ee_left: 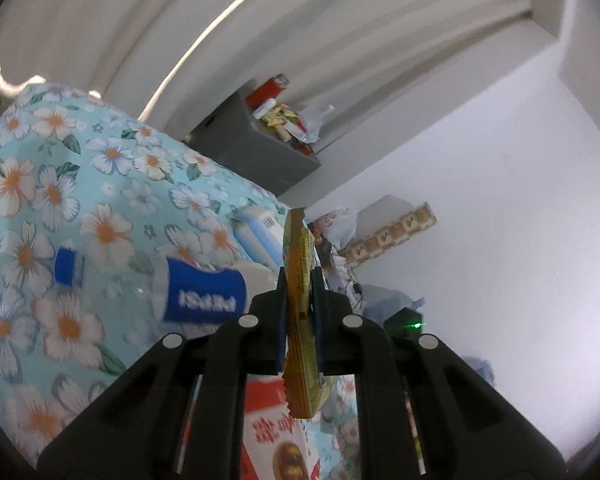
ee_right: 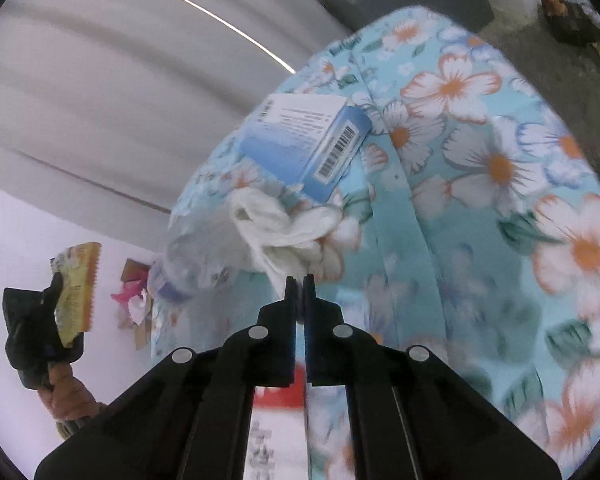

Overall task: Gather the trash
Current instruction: 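Grasp the yellow snack wrapper with the left gripper while the right gripper grasps the white tissue, then carry wrapper and tissue to the blue wastebasket and open both grippers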

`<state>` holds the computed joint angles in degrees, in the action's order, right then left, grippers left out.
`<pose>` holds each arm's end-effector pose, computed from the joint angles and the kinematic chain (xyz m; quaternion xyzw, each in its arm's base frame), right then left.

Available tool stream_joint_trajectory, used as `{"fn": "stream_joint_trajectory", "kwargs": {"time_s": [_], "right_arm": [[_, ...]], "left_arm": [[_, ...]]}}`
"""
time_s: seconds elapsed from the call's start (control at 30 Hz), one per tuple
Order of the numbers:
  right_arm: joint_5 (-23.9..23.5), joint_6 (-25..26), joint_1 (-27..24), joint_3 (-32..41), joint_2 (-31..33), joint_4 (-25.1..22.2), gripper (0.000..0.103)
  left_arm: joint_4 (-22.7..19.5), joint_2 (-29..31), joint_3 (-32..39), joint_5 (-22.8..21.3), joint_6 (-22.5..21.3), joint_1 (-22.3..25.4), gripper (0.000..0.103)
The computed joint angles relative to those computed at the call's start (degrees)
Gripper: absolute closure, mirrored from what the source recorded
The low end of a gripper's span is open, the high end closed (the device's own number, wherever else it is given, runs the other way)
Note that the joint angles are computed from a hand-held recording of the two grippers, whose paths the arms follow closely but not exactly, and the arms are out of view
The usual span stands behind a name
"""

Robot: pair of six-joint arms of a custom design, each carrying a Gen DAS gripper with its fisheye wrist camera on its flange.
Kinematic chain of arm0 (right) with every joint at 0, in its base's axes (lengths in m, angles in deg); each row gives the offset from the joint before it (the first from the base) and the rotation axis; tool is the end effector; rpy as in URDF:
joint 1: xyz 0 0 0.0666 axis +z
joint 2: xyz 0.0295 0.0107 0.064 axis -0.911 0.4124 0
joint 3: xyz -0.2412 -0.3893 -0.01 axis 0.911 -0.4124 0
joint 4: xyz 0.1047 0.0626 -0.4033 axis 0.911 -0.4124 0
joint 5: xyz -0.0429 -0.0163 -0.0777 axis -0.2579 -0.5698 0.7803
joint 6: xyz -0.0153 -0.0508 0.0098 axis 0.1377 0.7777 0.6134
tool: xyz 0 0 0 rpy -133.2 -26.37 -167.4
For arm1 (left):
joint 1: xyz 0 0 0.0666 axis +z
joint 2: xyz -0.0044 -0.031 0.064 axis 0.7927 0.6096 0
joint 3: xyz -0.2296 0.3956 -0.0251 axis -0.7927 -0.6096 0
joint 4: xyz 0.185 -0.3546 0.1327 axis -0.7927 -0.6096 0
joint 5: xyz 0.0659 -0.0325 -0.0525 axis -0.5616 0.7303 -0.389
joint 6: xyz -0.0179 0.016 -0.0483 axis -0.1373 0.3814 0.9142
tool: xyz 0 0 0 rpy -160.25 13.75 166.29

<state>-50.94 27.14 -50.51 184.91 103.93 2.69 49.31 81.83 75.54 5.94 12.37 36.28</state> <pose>0.5634 0.1754 0.5237 -0.0582 0.9064 0.3895 0.1525 0.4181 -0.1299 0.6202 -0.1845 0.8154 -0.3753 0.4004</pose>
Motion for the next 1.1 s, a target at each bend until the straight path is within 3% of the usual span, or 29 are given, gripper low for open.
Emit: {"fn": "stream_joint_trajectory", "kwargs": {"time_s": [0.2, 0.33, 0.5, 0.6, 0.67, 0.7, 0.77, 0.93, 1.1], "right_arm": [[-1.16, 1.38, -3.1, -6.08, -7.47, 1.65, 0.1], [-3.89, 4.36, -7.23, -11.1, -12.67, -1.15, 0.1], [-7.97, 12.17, -12.03, -17.56, -18.63, -10.75, 0.1], [-5.68, 20.37, -12.56, -19.94, -21.3, -18.16, 0.098], [-2.19, 23.85, -12.49, -20.59, -22.73, -20.61, 0.096], [-1.32, 24.03, -12.66, -20.76, -22.88, -20.33, 0.092], [-1.25, 22.21, -13.94, -21.29, -23.33, -18.03, 0.069], [-5.16, 12.62, -16.06, -22.41, -22.35, -6.58, 0.064], [-5.38, 9.42, -12.99, -20.74, -18.28, -2.94, 0.062]], "left_arm": [[0.07, -2.23, -0.48, -6.45, -2.2, -6.22, 0.094], [-0.51, -3.12, -0.37, -10.82, -4.19, -10.15, 0.094], [-0.56, -3.54, -0.68, -13.83, -4.14, -13.98, 0.094], [-1.51, -3.08, -0.38, -14.31, -4.06, -15.38, 0.094], [-2.24, -2.84, -0.04, -15.16, -4.1, -16.35, 0.094], [-2.68, -2.68, 0.19, -16.02, -4.15, -16.91, 0.094], [-3.09, -2.39, 0.64, -17.49, -4.34, -17.9, 0.094], [-4.06, -1.62, 2.21, -22.04, -5.86, -21.06, 0.094], [-3.61, -1.15, 3.0, -22.57, -5.53, -22.55, 0.094]]}}
